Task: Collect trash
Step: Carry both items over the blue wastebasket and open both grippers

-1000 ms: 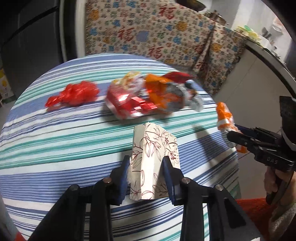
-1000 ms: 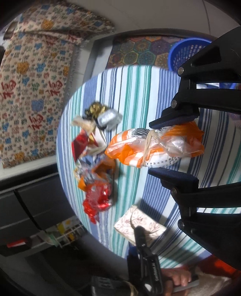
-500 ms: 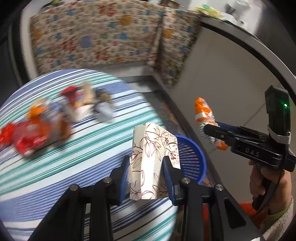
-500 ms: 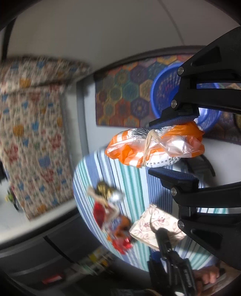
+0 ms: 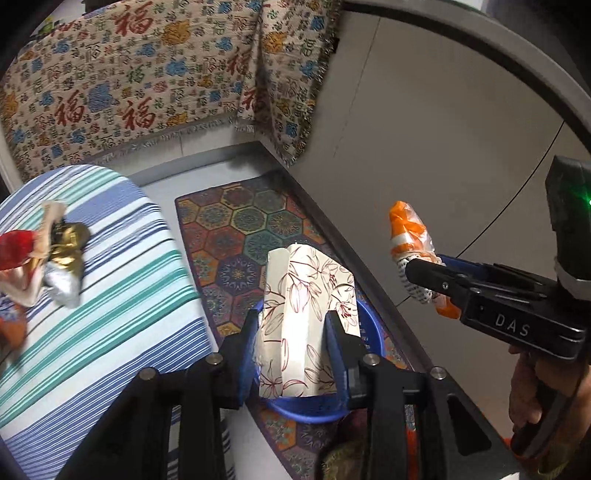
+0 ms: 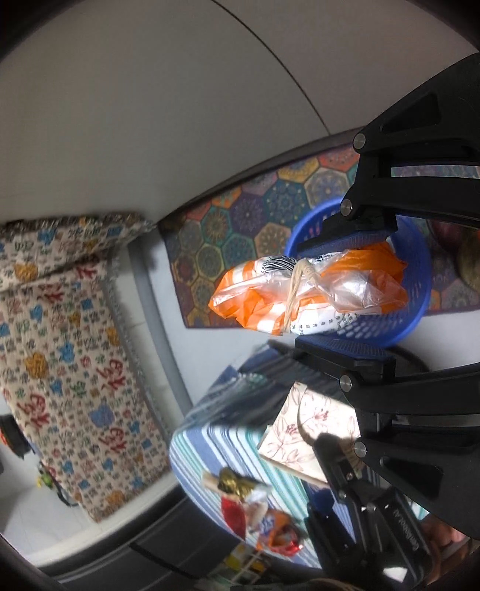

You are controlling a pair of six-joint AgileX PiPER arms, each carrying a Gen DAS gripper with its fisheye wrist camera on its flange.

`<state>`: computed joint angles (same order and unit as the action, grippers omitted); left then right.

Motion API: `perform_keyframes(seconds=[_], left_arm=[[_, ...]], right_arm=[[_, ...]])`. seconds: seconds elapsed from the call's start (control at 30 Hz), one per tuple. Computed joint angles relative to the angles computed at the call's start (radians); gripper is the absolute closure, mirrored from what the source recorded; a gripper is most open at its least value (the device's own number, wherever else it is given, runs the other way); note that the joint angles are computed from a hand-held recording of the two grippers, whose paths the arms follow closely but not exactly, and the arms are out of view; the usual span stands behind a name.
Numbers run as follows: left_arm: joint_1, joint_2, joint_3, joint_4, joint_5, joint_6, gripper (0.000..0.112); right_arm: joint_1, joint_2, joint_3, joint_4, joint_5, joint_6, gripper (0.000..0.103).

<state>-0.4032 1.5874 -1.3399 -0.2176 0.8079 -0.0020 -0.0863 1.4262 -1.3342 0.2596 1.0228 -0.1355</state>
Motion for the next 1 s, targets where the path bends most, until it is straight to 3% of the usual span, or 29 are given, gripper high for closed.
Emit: perform_keyframes(seconds=[0.77,0.93,1.0], left_arm=[[-0.09,0.146,-0.054,0.032,-0.075,-0.052,0.076],[-0.114,0.177,-0.063,0.027,-0.093,-0.04,0.065],[-0.116,0.185,-0.062,0.024,-0.105,-0.044,0.055]], right_arm=[[-0.081,0.036,-0.005,0.034,-0.002,-0.036,0.056],[-0.091,0.034,-0.004,0.05,-0.018,-0.024,0.046],[-0.097,0.029,-0.004,0.049,-0.023,-0.019,0.046]])
